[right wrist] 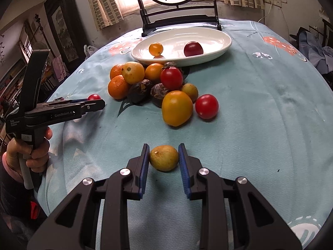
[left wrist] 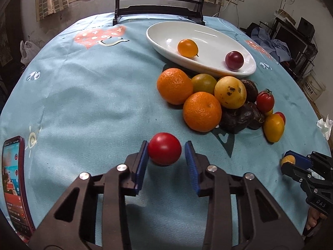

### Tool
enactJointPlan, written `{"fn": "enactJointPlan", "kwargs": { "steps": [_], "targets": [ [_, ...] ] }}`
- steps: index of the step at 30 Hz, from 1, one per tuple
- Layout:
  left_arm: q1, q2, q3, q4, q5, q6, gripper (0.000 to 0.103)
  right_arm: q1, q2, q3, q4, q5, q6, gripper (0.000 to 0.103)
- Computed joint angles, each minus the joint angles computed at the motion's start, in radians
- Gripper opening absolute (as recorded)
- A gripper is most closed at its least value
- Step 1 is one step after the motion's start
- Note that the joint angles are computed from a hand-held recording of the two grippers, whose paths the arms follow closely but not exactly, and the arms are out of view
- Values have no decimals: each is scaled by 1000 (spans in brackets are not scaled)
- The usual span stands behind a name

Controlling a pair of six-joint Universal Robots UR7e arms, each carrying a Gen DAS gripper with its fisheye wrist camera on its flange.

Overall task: Organize fruits
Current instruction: 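Grasp the small yellow plum with the right tool while the left tool grasps a red tomato, then lower both fruits into the white plate and open both tools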

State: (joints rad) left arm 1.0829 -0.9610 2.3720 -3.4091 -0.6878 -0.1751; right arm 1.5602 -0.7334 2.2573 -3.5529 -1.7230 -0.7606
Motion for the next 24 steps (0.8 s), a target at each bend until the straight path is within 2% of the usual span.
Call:
{"fn": "enactJointPlan", "kwargs": {
  "steps": [7, 11, 15, 18, 20, 24],
  "targets": [
    [8, -11, 26, -71, -44, 12, 31, 1, 1, 2, -8, 1, -2, 28],
    [-17, 1, 50, -162, -36, 55, 31, 0, -2, 6, -15, 9, -8, 29],
    [-25, -21, 37, -185, -91, 88, 31, 8, -26, 2, 12, 45, -12, 29],
    [-28, -11, -32, -197, -112, 143, 31, 29, -42, -38, 17, 103, 10, 29],
    [-11, 1, -105, -175, -152, 173, 31, 45, -30, -93, 13, 131, 30, 29],
    [23, 59, -271, -102, -172, 207, 31, 70, 28, -273, 92, 142, 101, 28]
  ]
}}
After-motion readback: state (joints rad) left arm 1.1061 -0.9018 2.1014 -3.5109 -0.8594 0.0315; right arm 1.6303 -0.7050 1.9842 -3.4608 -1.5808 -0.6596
